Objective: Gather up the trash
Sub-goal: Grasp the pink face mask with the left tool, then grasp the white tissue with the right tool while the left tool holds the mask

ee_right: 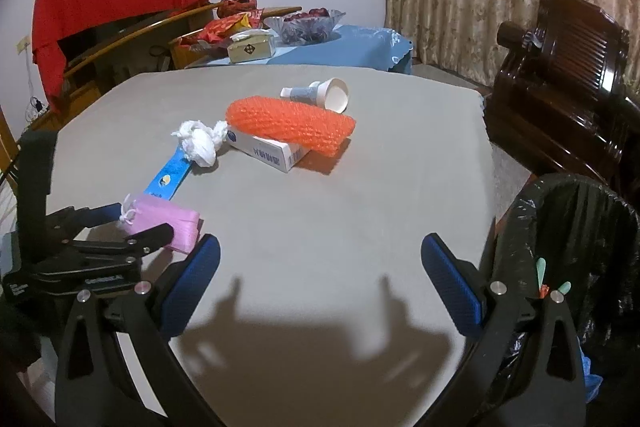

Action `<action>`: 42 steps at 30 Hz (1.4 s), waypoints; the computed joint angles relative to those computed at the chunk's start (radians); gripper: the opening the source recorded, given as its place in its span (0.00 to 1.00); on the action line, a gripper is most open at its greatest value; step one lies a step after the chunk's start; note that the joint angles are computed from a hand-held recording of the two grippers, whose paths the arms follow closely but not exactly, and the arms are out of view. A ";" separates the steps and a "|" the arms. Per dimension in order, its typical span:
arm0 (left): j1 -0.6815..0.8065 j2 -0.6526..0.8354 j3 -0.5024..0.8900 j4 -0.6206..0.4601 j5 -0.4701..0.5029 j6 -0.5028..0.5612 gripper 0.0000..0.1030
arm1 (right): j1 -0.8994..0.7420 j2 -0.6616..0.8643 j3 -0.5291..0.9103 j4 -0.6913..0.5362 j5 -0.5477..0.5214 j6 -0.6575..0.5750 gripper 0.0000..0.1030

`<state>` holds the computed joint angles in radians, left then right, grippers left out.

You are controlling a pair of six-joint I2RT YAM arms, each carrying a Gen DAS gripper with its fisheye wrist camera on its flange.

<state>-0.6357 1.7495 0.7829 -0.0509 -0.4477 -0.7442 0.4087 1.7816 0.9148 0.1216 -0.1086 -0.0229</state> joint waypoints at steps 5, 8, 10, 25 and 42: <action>-0.004 0.026 0.024 0.006 0.005 0.007 0.77 | 0.006 0.028 0.013 -0.007 0.006 -0.008 0.95; -0.020 0.023 0.030 -0.001 -0.008 0.013 0.51 | 0.006 0.035 0.018 -0.018 -0.002 -0.011 0.95; -0.031 0.020 0.032 -0.002 -0.007 0.014 0.30 | 0.007 0.036 0.019 -0.022 -0.004 -0.012 0.95; -0.078 -0.176 -0.031 0.003 -0.060 -0.009 0.04 | 0.022 0.038 0.071 -0.033 0.003 0.006 0.95; 0.178 -0.336 -0.142 0.038 -0.040 0.150 0.04 | 0.191 0.335 0.534 -0.176 0.015 0.040 0.78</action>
